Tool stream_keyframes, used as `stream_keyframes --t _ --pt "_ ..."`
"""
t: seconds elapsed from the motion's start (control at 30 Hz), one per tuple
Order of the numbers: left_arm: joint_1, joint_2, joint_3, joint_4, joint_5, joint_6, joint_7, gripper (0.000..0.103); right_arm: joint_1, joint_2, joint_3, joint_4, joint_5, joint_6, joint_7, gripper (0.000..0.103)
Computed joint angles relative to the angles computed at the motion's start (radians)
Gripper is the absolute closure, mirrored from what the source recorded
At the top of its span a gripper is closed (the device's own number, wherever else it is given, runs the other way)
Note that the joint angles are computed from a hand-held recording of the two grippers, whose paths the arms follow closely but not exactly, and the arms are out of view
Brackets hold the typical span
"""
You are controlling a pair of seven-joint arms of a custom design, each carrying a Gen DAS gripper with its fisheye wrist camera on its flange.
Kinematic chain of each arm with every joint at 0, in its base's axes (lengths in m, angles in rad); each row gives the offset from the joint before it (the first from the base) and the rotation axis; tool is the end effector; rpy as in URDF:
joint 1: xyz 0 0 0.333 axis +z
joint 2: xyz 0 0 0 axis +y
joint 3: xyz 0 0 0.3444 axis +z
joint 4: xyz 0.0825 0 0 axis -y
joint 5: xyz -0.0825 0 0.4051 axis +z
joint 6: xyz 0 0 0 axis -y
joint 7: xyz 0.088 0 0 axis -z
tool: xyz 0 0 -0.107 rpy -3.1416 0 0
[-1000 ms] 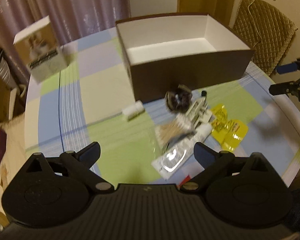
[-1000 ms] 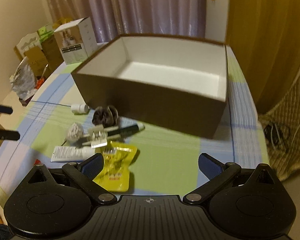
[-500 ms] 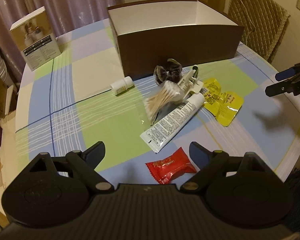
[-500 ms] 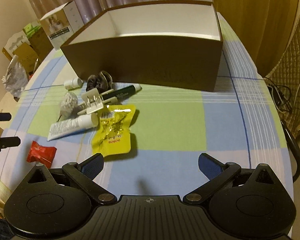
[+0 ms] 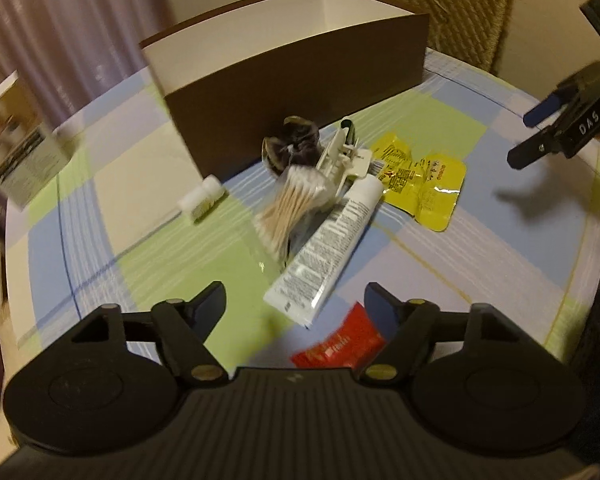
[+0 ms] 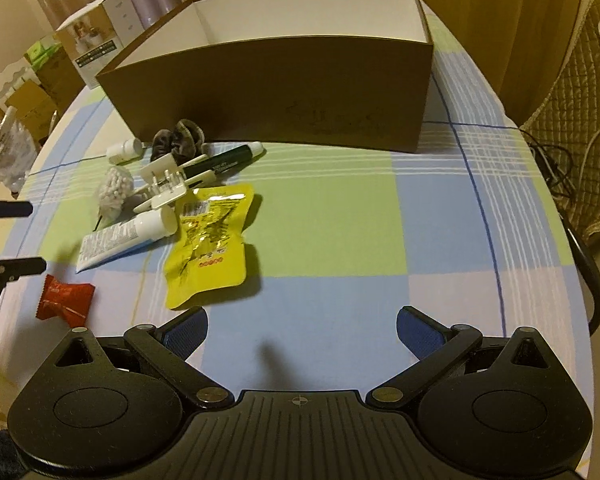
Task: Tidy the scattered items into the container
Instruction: 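Grasp the bag of cotton swabs with the left tool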
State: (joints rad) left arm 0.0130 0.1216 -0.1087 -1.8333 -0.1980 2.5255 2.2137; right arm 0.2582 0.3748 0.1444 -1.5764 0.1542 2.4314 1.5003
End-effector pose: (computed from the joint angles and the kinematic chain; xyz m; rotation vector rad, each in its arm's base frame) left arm 0.6593 -0.0579 0.5473 -1.2385 2.3640 -0.5864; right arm 0.6836 0.2743 0.4977 -2.1705 1.5057 -0.1837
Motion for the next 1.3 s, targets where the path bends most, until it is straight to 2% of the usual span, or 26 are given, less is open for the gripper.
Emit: stream_keyframes --t 0.2,0.47,0.73,0.77,0.83,0.87,0.9,1.03,1.17,1.3 --pt "0.029 0.104 -0.016 0.141 -0.061 -0.072 0.189 0.032 0.012 0.022 -0.018 0.028 -0.035 -0.027 0.063 0.0" --pt "0.054 0.257 -0.049 0.344 -0.097 -0.226 0.42 0.034 0.023 0.065 -0.026 0.089 -0.071 -0.068 0.141 0.0" --pt "0.078 0.393 -0.067 0.541 -0.137 -0.365 0.526 0.04 0.03 0.081 -0.036 0.111 -0.098 -0.085 0.235 0.0" --pt "0.081 0.408 -0.071 0.562 -0.143 -0.385 0.537 0.043 0.031 0.082 -0.037 0.113 -0.103 -0.089 0.244 0.0" --pt "0.085 0.434 -0.077 0.595 -0.153 -0.415 0.555 0.056 0.034 0.082 -0.039 0.114 -0.112 -0.093 0.261 0.0" --pt "0.087 0.45 -0.079 0.616 -0.157 -0.437 0.56 0.068 0.034 0.081 -0.038 0.113 -0.114 -0.092 0.265 0.0" --pt "0.089 0.457 -0.081 0.624 -0.163 -0.448 0.565 0.072 0.033 0.079 -0.036 0.109 -0.114 -0.087 0.267 0.0" --pt "0.105 0.445 -0.09 0.605 -0.205 -0.443 0.586 0.079 0.014 0.066 -0.009 0.076 -0.071 -0.018 0.237 0.0" --pt "0.115 0.401 -0.085 0.551 -0.252 -0.389 0.556 0.082 -0.009 0.074 0.036 0.071 0.002 0.048 0.14 0.0" --pt "0.102 0.354 -0.058 0.491 -0.255 -0.31 0.449 0.082 -0.02 0.121 0.081 0.13 0.069 0.011 0.0 0.0"
